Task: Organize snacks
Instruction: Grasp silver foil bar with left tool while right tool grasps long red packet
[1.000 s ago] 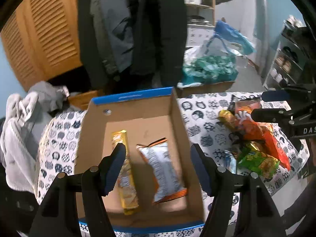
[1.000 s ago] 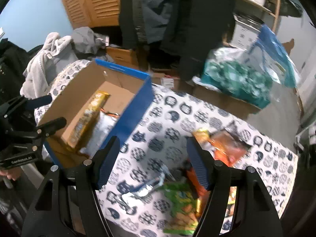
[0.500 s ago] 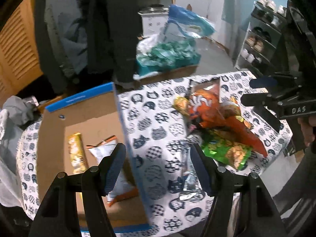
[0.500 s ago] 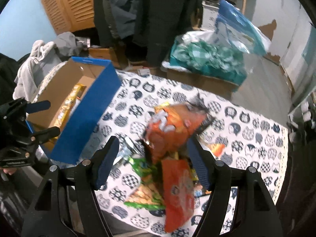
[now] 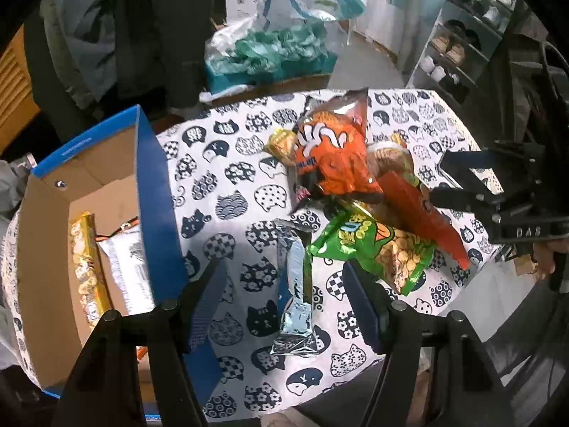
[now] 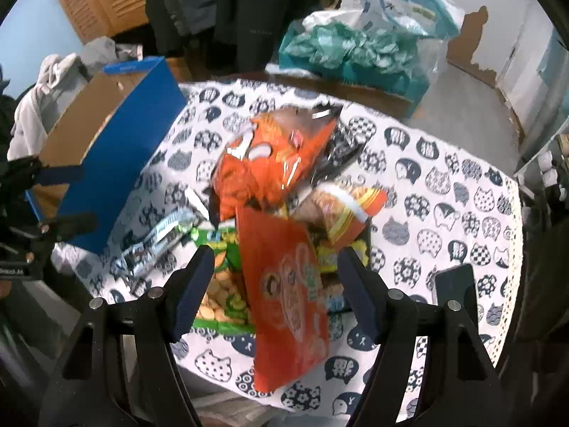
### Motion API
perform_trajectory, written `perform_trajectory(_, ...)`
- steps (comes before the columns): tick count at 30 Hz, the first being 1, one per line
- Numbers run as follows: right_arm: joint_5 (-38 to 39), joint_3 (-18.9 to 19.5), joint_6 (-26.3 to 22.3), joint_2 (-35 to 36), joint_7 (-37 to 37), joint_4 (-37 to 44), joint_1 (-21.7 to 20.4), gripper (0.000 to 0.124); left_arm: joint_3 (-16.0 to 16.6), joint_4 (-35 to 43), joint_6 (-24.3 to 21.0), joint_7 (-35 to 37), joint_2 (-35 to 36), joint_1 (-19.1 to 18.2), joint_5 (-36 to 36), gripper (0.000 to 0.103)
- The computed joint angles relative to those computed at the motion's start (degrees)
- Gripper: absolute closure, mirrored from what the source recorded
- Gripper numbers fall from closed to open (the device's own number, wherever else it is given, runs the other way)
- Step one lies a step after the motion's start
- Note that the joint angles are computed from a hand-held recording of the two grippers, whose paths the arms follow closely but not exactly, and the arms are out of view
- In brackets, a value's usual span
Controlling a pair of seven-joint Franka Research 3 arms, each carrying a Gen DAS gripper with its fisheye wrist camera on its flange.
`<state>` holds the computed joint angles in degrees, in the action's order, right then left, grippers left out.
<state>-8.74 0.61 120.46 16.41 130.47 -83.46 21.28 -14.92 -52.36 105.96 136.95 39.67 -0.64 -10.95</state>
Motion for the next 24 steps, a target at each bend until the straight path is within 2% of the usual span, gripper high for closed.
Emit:
perform_trajectory(7,1.6,0.4,0.4,0.1,-0.9,-2.7,-0.4,0.052,0.4,-4.9,2.4,-0.1,-1.6,-0.9,1.5,0.034)
perform_trajectory(13,1.9,-0.1,-1.4,1.3,-0.9,-2.7,-0.3,0.052,1.1,-1.6,-1.5,-2.6,1.5,-2.1,3.6,0.034)
perform_trajectory(16,2.6,-0.2,-1.1,0.7,-0.1,-3.9,-0.7,0.052,1.2,-2.5,-1.0,-2.6,1.6,-2.4,4.5,0.034)
perform_trajectory(21,4.1,-0.2,-0.1,-0.9,1.5,-6.6,-1.7,0.062,1.2,-1.5,-2.5,-3.0,2.9,-3.1,5.6,0.034)
perform_trajectory(24,5.5,0.2,-0.2,-0.5,0.9,-6.8,-2.2,0.070,1.4,-3.4,-1.0,-2.5,2.4,-3.6,6.7,0.034)
